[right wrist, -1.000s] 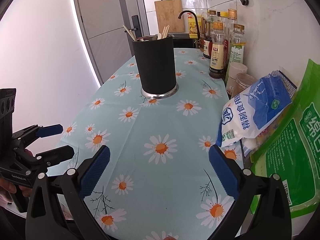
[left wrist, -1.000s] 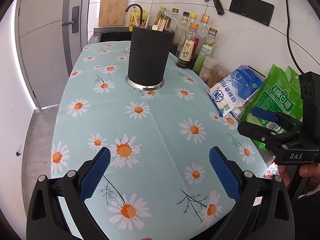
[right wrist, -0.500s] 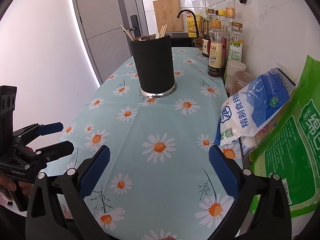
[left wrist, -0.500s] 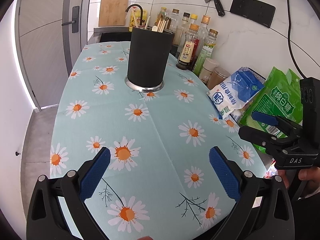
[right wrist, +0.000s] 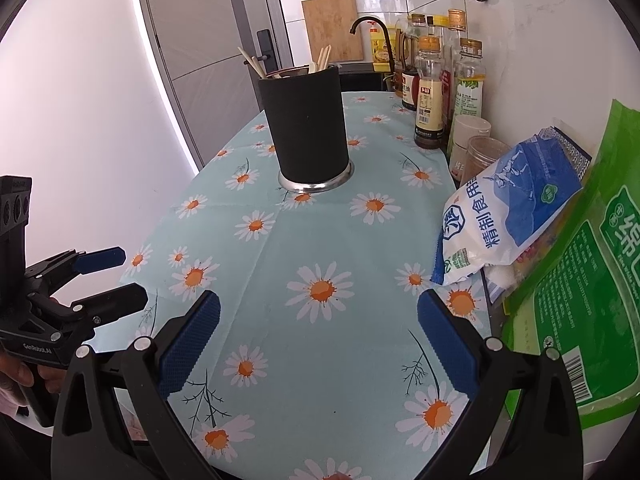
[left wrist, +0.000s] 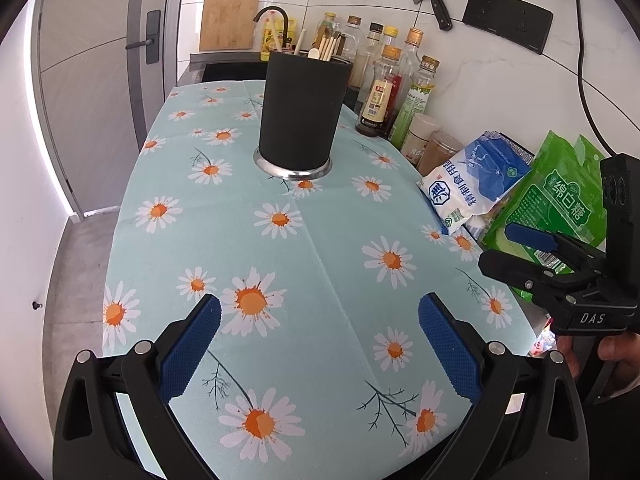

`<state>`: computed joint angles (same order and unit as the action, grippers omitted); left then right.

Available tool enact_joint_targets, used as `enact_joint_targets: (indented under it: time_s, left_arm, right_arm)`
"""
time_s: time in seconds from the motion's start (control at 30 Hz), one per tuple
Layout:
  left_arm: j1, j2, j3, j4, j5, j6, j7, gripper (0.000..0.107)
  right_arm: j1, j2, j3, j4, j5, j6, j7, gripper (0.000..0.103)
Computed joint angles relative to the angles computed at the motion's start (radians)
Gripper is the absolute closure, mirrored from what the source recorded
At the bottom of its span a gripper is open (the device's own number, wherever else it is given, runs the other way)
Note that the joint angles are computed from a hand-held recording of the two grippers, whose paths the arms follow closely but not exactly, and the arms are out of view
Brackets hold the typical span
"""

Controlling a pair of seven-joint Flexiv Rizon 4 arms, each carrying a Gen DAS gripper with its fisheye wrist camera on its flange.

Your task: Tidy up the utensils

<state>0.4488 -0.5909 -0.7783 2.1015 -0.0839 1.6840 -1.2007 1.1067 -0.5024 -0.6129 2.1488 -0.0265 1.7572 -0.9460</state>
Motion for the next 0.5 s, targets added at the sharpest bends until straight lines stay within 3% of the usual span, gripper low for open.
enact_joint_targets:
  time_s: [0.4,0.5]
  left_arm:
    - [0.005,0.013,0.007,0.012,0.021,0.010,-0.035,0.010]
    - [0.032,0.002,-0.029,0.019,0.019,0.011,-0.032,0.010]
  right_arm:
    - [-0.011,0.006,0.018,0.005,-0.014,-0.006,0.003,0.005]
    - [-0.005,0.004,0.013,0.010,-0.010,0.004,0.002,0.005]
